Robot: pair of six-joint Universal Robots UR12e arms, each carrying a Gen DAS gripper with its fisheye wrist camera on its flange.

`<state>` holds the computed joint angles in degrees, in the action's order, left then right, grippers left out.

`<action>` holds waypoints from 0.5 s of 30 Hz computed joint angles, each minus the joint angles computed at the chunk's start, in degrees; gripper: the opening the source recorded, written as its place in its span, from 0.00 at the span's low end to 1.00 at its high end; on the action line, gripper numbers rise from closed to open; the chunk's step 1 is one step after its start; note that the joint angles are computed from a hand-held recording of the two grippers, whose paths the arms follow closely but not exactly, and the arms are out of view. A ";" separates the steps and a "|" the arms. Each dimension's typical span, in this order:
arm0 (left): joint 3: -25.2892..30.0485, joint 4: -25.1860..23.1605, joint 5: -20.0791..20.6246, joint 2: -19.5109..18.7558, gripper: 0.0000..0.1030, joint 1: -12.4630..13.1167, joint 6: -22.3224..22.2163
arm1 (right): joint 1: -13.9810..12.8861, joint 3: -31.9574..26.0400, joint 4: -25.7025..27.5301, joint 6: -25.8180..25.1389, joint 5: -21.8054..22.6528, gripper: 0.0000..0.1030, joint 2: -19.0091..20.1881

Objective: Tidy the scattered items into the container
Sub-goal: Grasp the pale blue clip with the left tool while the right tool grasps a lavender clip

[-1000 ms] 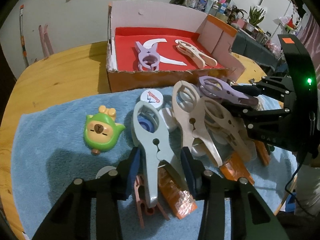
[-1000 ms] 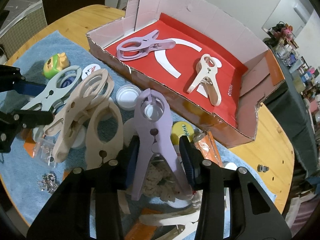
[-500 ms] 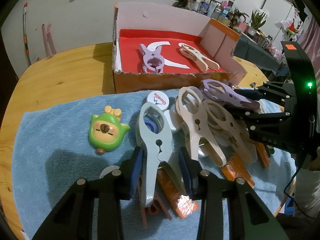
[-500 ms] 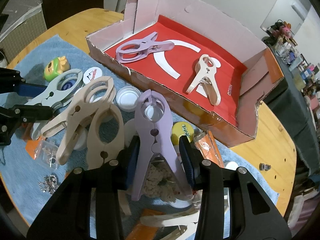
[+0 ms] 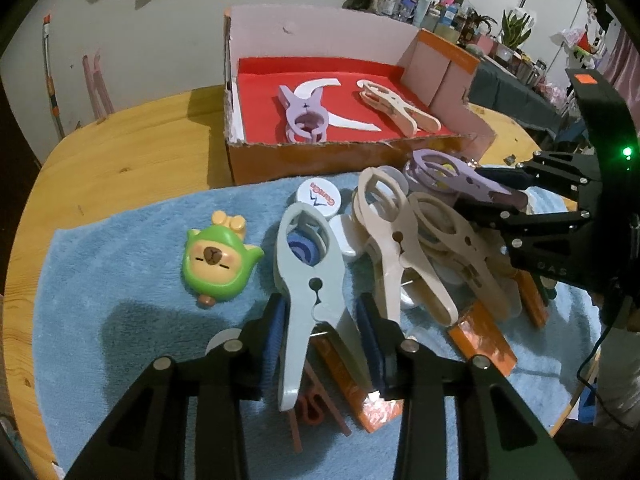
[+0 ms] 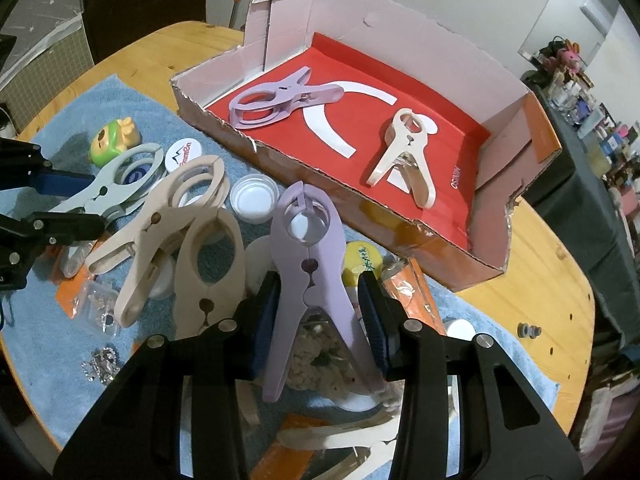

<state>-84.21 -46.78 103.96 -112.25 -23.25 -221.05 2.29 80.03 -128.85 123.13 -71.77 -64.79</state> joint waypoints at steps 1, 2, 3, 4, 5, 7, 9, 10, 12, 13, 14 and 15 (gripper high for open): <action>0.15 -0.18 0.00 -0.13 0.49 -0.01 0.08 | -0.03 0.02 0.00 0.01 0.07 0.37 -0.01; 0.50 -0.78 0.51 -0.36 0.50 -0.13 0.23 | -0.03 -0.01 0.05 -0.01 0.09 0.37 0.00; 1.01 -1.86 1.29 -0.61 0.53 -0.30 0.29 | -0.04 -0.05 0.12 -0.01 0.13 0.37 0.04; 1.52 -2.83 2.22 -0.89 0.53 -0.48 0.37 | -0.05 -0.08 0.12 0.06 0.19 0.37 0.08; 1.68 -2.96 2.44 -1.00 0.53 -0.50 0.48 | -0.06 -0.13 0.26 0.13 0.25 0.37 0.09; 1.73 -2.56 1.98 -1.10 0.53 -0.40 0.51 | -0.11 0.00 -0.02 0.23 0.39 0.37 0.08; 1.90 -2.48 2.28 -1.25 0.53 -0.41 0.57 | -0.13 -0.05 0.07 0.29 0.43 0.37 0.10; 2.04 -2.75 2.39 -1.34 0.49 -0.41 0.53 | -0.15 -0.07 0.15 0.30 0.53 0.37 0.11; 2.01 -2.82 2.53 -1.36 0.41 -0.37 0.00 | -0.17 -0.05 0.16 0.33 0.63 0.37 0.09; 1.78 -2.38 2.25 -1.24 0.41 -0.29 -0.22 | -0.20 -0.04 0.20 0.40 0.75 0.37 0.08; 1.54 -1.97 1.97 -1.12 0.40 -0.21 -0.38 | -0.23 0.00 0.22 0.39 0.81 0.37 0.04; 1.32 -1.68 1.95 -1.00 0.39 -0.18 -0.52 | -0.26 0.05 0.16 0.41 0.87 0.37 0.02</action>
<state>-82.89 -48.46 105.91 -113.25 -23.43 -221.56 2.03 80.09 -128.69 123.53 -70.91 -64.77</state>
